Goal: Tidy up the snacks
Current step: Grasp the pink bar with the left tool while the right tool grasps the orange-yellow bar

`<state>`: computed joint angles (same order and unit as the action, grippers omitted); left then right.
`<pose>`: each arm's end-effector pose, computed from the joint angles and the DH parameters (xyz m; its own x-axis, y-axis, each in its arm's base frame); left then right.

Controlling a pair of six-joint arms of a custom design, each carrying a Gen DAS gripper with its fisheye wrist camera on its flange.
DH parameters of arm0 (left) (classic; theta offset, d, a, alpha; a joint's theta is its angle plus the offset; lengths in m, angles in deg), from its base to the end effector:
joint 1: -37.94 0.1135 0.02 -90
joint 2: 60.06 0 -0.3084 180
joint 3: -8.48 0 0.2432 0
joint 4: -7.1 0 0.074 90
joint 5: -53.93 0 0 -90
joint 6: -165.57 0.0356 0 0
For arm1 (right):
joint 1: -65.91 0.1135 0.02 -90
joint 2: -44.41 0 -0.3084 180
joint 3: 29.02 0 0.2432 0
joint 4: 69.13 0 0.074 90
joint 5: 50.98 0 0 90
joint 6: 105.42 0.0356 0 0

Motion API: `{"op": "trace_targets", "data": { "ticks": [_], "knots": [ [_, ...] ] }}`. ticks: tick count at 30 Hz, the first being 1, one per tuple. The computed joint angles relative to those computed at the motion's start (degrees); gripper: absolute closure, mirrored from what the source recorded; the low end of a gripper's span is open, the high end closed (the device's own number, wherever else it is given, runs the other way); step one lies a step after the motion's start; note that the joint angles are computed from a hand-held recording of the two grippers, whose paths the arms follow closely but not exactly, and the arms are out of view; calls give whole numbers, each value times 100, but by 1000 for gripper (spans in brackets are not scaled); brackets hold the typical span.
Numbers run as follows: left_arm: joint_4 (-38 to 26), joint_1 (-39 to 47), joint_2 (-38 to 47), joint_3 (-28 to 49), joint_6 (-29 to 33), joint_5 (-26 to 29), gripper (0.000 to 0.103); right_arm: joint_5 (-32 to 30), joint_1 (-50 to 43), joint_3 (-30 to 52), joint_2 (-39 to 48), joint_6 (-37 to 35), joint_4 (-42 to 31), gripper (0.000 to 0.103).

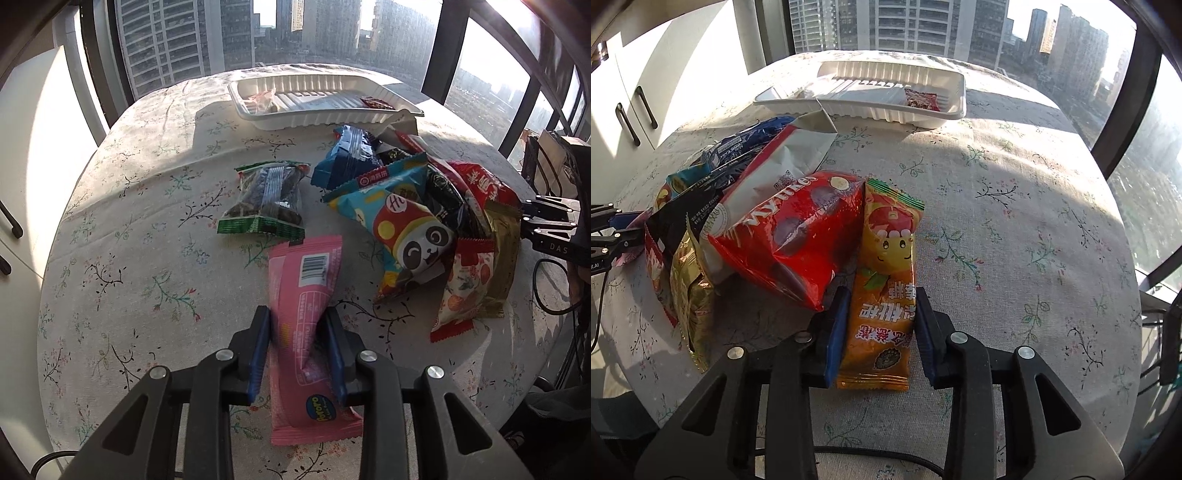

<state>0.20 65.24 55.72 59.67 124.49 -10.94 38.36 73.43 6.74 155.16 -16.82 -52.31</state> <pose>0.2666 0.1206 0.0708 -0.7764 0.3672 -0.5122 0.4410 0.8971 -0.0253 0.2478 0.0331 0.0739 -0.8387 -0.1354 -0.5275 -0.1574 0.9875 -0.0031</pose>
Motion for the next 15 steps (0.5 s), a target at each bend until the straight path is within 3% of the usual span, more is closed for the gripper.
{"op": "trace_targets", "data": {
  "ticks": [6, 15],
  "knots": [
    [-36, 156, 45, 37, 29, 195, 80, -232, -354, -265, -100, 4, 235, 82],
    [-348, 428, 89, 216, 0, 478, 83, -800, -1044, -640, -386, -98, 549, 83]
  ]
}}
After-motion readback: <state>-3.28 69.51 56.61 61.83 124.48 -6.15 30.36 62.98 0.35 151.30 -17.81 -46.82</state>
